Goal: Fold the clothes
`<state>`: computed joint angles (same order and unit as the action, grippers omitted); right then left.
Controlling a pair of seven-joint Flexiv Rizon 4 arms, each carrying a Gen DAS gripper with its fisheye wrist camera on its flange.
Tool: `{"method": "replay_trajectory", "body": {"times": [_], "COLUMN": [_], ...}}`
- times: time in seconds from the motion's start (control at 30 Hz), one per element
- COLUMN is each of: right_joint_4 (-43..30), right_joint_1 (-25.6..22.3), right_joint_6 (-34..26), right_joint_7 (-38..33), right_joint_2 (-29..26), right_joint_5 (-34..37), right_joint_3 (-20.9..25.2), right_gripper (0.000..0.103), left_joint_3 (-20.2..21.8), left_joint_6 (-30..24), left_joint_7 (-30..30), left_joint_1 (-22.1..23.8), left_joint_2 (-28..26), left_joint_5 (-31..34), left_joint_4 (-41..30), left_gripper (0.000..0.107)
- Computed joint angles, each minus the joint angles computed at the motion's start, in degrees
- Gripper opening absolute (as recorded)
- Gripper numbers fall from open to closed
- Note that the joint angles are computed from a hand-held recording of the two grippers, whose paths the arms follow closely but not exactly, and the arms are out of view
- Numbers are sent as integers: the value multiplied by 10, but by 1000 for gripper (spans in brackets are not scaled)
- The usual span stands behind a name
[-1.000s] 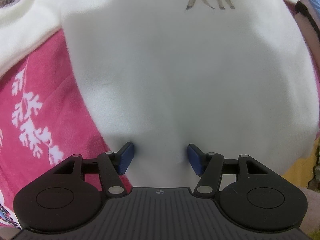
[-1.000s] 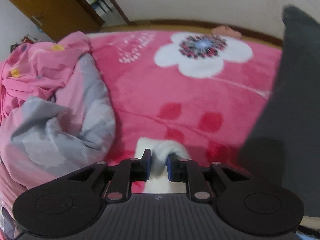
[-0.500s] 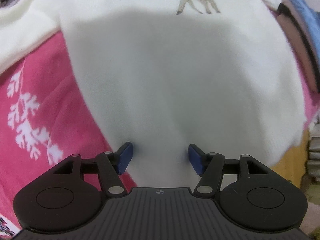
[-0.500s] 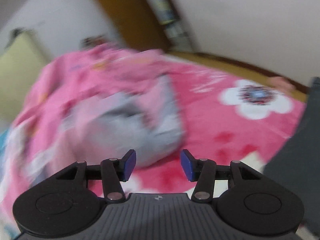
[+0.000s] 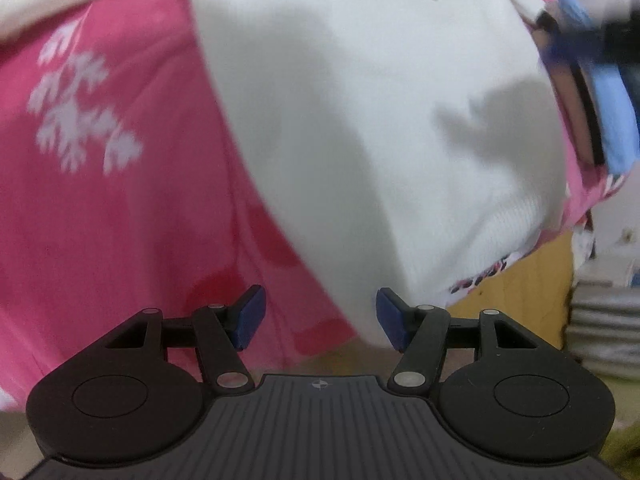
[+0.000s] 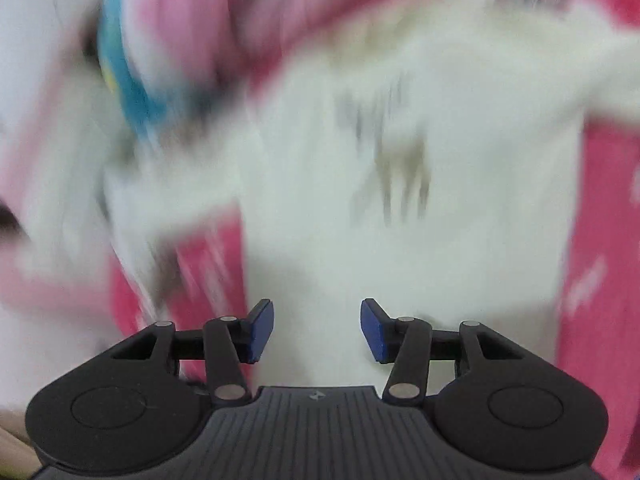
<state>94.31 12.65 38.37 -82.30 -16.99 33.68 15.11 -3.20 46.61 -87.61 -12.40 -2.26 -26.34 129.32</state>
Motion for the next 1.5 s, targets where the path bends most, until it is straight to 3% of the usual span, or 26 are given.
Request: {"method": "replay_trajectory", "body": {"times": [0.1,0.2,0.37,0.43,0.53,0.57,0.63,0.7,0.87,0.97,1.07,1.17,1.27,1.5], "right_joint_4": [-7,-24,-52,-59,-60,-54,-37,-31,21,60,90,108,117,145], "right_joint_1": [37,66,110,132,177,192,206,185,106,78,50,27,23,51], "right_joint_6": [-45,-66,-50,-49,-69,-70,-58,-41,70,112,141,152,157,172], "right_joint_7": [6,8,-49,-65,-43,-28,-8,20,124,183,214,216,214,141], "right_joint_2": [-29,-59,-87,-94,-106,-108,-108,-102,-57,-33,-23,-17,-11,37], "right_joint_5": [-32,-49,-88,-116,-196,-227,-263,-231,-85,-54,-14,16,11,-117], "right_joint_3": [18,30,52,54,38,30,23,30,32,21,22,27,24,19], "right_gripper": [49,49,48,48,48,46,22,6,5,5,5,5,7,13], "left_joint_3": [12,18,11,-5,-39,-48,-58,-62,-82,-87,-86,-83,-82,-89], "left_joint_6": [10,23,64,82,179,204,238,263,312,326,333,334,334,318], "left_joint_7": [3,13,-1,-36,-9,6,32,54,142,201,235,233,230,237], "left_joint_1": [-1,-4,-27,-44,-97,-112,-134,-148,-173,-183,-187,-184,-178,-165], "left_joint_2": [39,57,79,74,26,16,8,5,-36,-59,-81,-88,-90,-92], "left_joint_5": [-43,-83,-143,-152,-248,-281,-334,-370,-502,-570,-589,-579,-562,-513], "left_joint_4": [46,76,111,108,126,132,136,134,93,64,41,35,32,29], "left_gripper": [58,48,43,42,42,42,43,44,52,53,54,54,54,52]}}
